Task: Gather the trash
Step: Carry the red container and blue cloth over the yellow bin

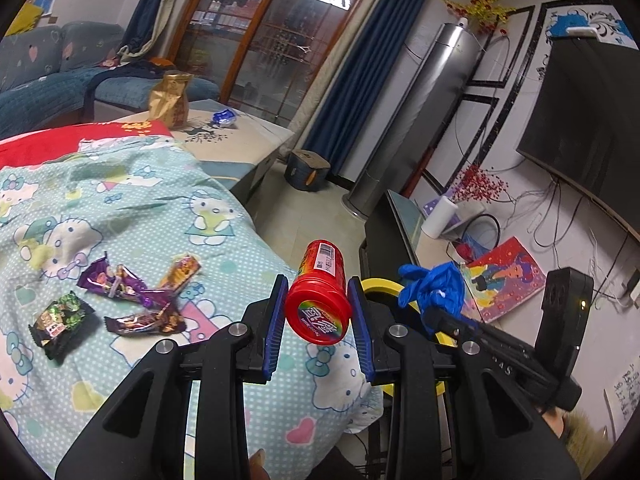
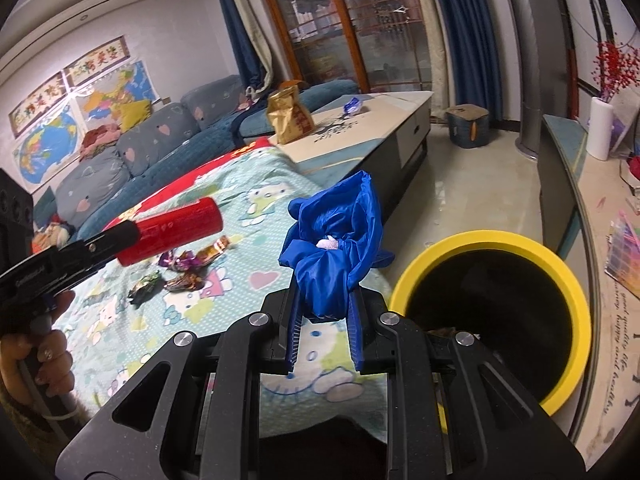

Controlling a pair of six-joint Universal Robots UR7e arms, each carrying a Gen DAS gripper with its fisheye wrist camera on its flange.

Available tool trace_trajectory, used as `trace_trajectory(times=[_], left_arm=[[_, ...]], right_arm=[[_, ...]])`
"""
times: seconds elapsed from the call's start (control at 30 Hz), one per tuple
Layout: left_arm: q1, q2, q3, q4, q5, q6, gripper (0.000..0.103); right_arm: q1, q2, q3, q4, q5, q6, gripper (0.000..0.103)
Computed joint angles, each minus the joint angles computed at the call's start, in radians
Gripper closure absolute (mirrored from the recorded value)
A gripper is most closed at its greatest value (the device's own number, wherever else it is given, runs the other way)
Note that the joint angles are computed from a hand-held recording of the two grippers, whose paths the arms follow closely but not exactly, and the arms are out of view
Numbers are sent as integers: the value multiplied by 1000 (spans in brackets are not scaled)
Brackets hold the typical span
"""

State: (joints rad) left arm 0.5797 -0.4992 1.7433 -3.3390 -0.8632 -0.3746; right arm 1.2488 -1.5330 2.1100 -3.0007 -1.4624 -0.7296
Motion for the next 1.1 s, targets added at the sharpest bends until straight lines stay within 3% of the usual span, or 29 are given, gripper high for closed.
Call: trace_trajectory(times=[1.1], left_arm=[[0,149,-180,138,-161,88,74]], right_arm=[[-124,-15,-78,-45,-27,88,89]])
